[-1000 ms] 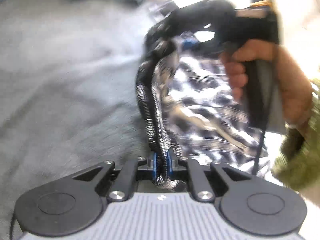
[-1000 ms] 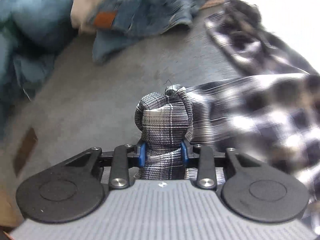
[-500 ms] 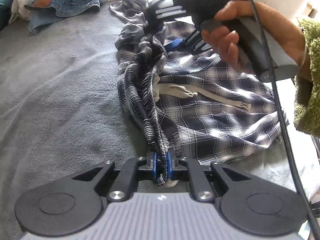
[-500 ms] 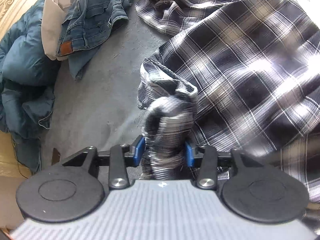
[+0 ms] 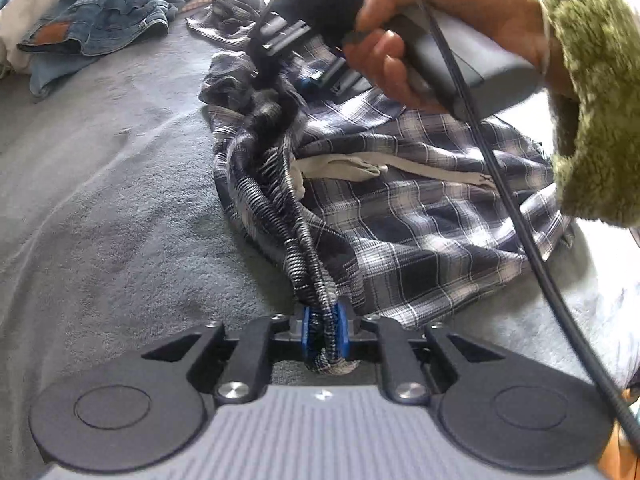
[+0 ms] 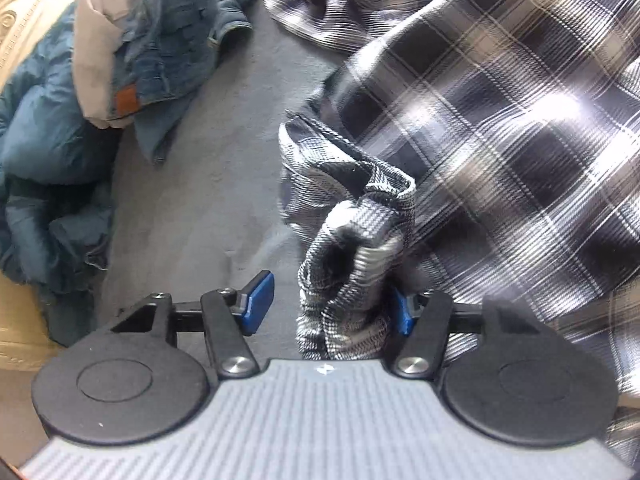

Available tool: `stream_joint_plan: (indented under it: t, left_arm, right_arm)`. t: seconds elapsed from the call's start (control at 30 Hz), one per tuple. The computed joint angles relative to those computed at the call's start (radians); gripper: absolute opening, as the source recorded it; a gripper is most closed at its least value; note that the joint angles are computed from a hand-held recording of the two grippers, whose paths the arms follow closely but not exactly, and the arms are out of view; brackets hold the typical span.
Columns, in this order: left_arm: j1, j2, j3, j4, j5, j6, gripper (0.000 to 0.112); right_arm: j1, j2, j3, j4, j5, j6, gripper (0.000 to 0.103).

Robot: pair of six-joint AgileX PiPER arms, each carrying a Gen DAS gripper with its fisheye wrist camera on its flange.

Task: Fold clothes

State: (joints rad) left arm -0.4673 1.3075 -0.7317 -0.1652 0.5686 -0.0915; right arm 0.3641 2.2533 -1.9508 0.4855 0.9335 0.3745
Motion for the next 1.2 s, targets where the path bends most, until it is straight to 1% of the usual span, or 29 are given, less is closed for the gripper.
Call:
stream_joint_plan:
  t: [0.03,0.07,0.1,0.17,0.23,0.27,0.33,0.37,0.4,0.47,0.53,0.63,0.7,0.77,0.87,0.97,1.03,1.1,1.2]
  left_arm:
    - [0.014,0.000,-0.003,-0.022,0.007,0.024,0.022]
    - [0.027,0.004,-0.009,-0.039,0.017,0.045,0.026]
    - [0.040,0.009,-0.013,-0.056,0.024,0.064,0.027]
    - [0.073,0.029,-0.021,-0.103,0.035,0.111,0.034]
    - [0.100,0.056,-0.034,-0.138,0.048,0.139,0.038]
    - [0.115,0.073,-0.040,-0.159,0.052,0.159,0.038]
    - [0.154,0.105,-0.043,-0.237,0.057,0.236,0.035]
    - [0.175,0.122,-0.045,-0.281,0.062,0.279,0.022]
    - [0.195,0.133,-0.047,-0.319,0.075,0.308,0.016]
    - [0.233,0.131,-0.047,-0.363,0.101,0.329,0.013]
    - [0.255,0.090,-0.054,-0.334,0.131,0.288,0.012]
    - [0.296,-0.001,-0.102,-0.270,0.235,0.213,0.011]
    - [0.340,-0.053,-0.173,-0.275,0.340,0.194,0.011]
    - [0.372,-0.088,-0.261,-0.288,0.439,0.171,0.011]
    - [0.364,-0.125,-0.410,-0.295,0.531,0.109,0.011]
    - [0.318,-0.131,-0.569,-0.301,0.586,0.013,0.011]
    - [0.260,-0.119,-0.673,-0.294,0.585,-0.071,0.011]
    - [0.171,-0.092,-0.781,-0.256,0.558,-0.167,0.011]
    - [0.031,0.005,-0.986,-0.202,0.537,-0.281,0.011]
  right_arm:
    - [0.004,-0.003,0.004,-0.020,0.001,0.011,0.022]
    - [0.004,-0.011,0.015,-0.023,-0.003,0.015,0.020]
    - [0.002,-0.031,0.052,-0.011,-0.027,0.004,0.018]
    - [0.003,-0.059,0.097,-0.003,-0.058,-0.011,0.016]
    - [0.007,-0.077,0.119,-0.002,-0.072,-0.017,0.015]
    - [0.010,-0.083,0.128,0.002,-0.078,-0.021,0.015]
    - [0.015,-0.086,0.135,0.002,-0.087,-0.020,0.015]
    - [0.018,-0.088,0.141,-0.001,-0.093,-0.018,0.015]
    - [0.021,-0.091,0.148,-0.003,-0.100,-0.017,0.015]
    - [0.027,-0.092,0.160,-0.009,-0.121,-0.013,0.014]
    - [0.033,-0.097,0.175,-0.016,-0.146,-0.004,0.013]
    - [0.030,-0.135,0.227,-0.002,-0.205,0.000,0.012]
    - [0.019,-0.186,0.278,0.036,-0.250,-0.013,0.012]
    - [0.002,-0.249,0.326,0.082,-0.276,-0.030,0.012]
    - [-0.027,-0.350,0.362,0.115,-0.267,-0.029,0.012]
    - [-0.071,-0.461,0.375,0.135,-0.236,-0.033,0.012]
    - [-0.125,-0.542,0.386,0.174,-0.216,-0.037,0.012]
    - [-0.196,-0.621,0.391,0.232,-0.186,-0.051,0.011]
    - [-0.326,-0.720,0.368,0.322,-0.116,-0.075,0.011]
